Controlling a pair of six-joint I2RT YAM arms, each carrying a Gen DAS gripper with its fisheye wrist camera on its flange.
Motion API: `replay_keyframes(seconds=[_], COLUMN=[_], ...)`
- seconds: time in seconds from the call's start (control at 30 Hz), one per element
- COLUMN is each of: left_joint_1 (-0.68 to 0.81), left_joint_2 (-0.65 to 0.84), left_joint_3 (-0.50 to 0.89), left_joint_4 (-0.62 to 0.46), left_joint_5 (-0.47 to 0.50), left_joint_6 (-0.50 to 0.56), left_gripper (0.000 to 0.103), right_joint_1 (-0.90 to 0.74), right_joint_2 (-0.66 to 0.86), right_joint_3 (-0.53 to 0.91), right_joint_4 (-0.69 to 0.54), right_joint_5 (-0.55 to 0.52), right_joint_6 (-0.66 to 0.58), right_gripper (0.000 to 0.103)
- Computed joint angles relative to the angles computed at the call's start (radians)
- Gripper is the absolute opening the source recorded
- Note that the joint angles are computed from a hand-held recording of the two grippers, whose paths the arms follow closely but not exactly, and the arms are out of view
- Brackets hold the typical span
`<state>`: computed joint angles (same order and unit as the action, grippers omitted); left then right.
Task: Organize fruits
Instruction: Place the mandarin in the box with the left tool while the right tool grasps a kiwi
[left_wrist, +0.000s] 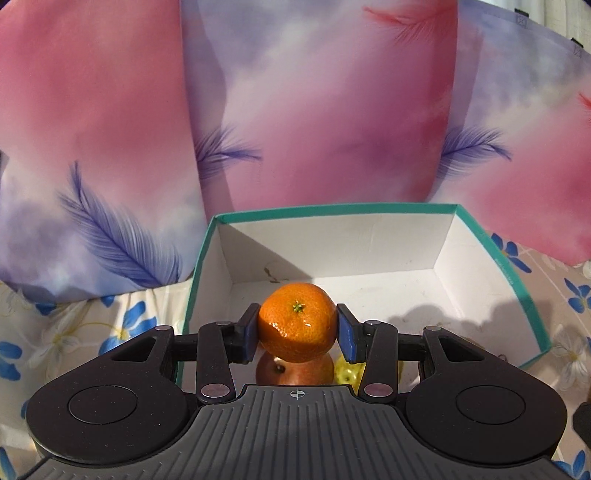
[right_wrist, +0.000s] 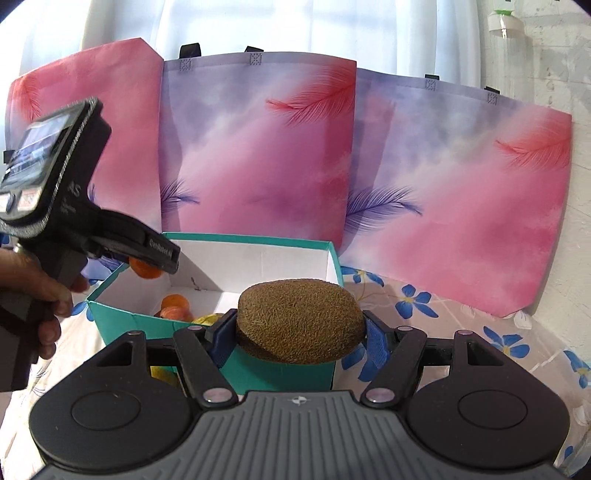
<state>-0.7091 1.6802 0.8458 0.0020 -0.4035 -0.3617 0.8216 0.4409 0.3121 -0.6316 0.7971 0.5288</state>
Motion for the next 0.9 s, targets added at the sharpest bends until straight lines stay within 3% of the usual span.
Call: replay_keyframes(seconds=[0.2,0.5,0.77,0.9], left_joint_1=[0.040,0.059,0.070,0.095], left_joint_2=[0.106,0.210,0.221,0.148], left_joint_3=[0.042,0.103,0.102,0.045], left_joint_4=[0.022,0.016,0.042,0.060], left_joint_5=[0.024,0.062,0.076,0.120], left_joint_6=[0.000,0.010,0.029,0.013], left_gripper=[0.046,0.047,0.048,0.052], right_joint_1=[-0.103,-0.141,-0.187,-0.206], right_joint_2=[0.010,0.023,0.021,0.017], right_joint_3=[-0.023,-0.037,-0.046,-0.049], right_joint_4=[0.094,0.141,0.166,0.175], right_joint_5=[-0.081,-0.117,-0.149,-0.161], right_joint_6=[-0.087,-0.128,-0.158,-0.171], right_gripper=[0.070,0.070,0.070,0.070])
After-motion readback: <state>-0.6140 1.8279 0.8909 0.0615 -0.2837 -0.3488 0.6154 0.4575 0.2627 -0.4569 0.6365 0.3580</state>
